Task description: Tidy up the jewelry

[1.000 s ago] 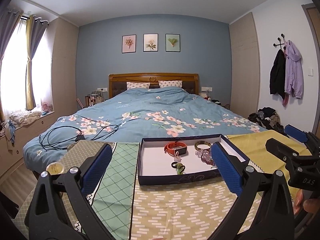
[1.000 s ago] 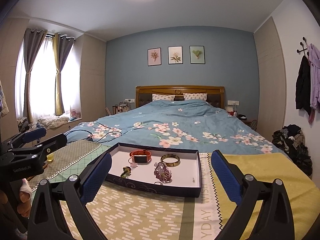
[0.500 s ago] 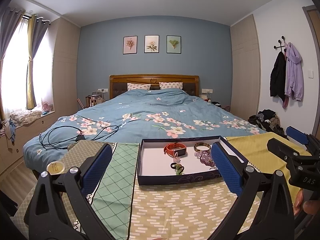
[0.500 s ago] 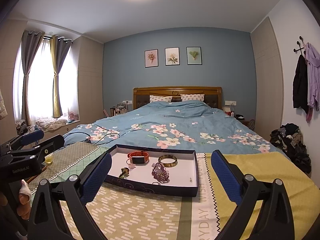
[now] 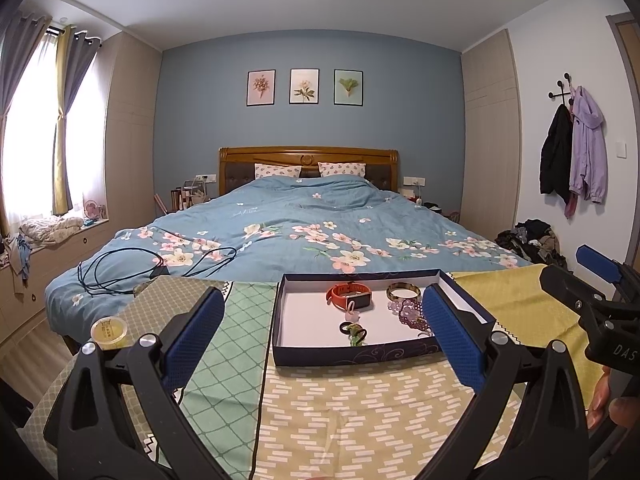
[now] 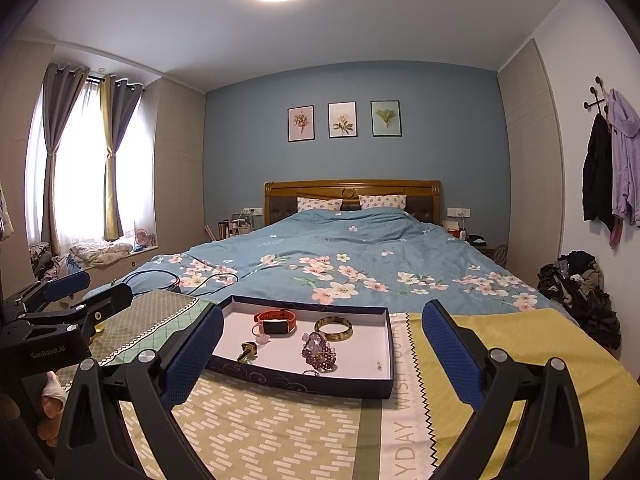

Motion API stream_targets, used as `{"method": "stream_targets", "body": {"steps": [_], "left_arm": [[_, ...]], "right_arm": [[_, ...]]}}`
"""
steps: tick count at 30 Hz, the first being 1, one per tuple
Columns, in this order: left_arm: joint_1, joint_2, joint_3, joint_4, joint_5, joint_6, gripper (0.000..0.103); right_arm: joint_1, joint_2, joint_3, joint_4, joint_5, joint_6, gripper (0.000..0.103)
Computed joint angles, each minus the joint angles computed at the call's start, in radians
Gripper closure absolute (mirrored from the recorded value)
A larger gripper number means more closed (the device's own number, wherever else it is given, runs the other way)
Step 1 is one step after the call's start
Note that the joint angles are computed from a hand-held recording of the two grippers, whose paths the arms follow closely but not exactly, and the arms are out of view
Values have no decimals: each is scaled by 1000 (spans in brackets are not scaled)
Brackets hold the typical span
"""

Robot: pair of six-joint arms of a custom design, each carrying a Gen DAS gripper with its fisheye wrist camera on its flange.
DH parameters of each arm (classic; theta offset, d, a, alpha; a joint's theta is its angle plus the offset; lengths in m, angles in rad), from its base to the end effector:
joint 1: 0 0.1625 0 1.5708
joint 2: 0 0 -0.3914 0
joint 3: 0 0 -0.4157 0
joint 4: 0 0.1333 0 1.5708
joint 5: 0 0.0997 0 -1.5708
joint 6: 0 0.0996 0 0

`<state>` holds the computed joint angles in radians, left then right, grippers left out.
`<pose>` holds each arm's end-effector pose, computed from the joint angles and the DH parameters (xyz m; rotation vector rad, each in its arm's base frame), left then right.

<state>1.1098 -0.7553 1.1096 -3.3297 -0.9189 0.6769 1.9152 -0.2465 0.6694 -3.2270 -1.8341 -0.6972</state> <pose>-0.1688 -0.7753 0.3718 0.5691 1.9046 -1.5382 0.3990 -0.7943 0.1496 0.9378 -2.0600 1.5203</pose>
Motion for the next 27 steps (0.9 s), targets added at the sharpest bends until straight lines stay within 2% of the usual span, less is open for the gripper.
{"method": "stream_targets", "body": {"steps": [27], "left_arm": [[5, 7, -3, -15, -2, 11, 5]], "right_arm": [[-3, 22, -45, 32, 4, 2, 7]]}}
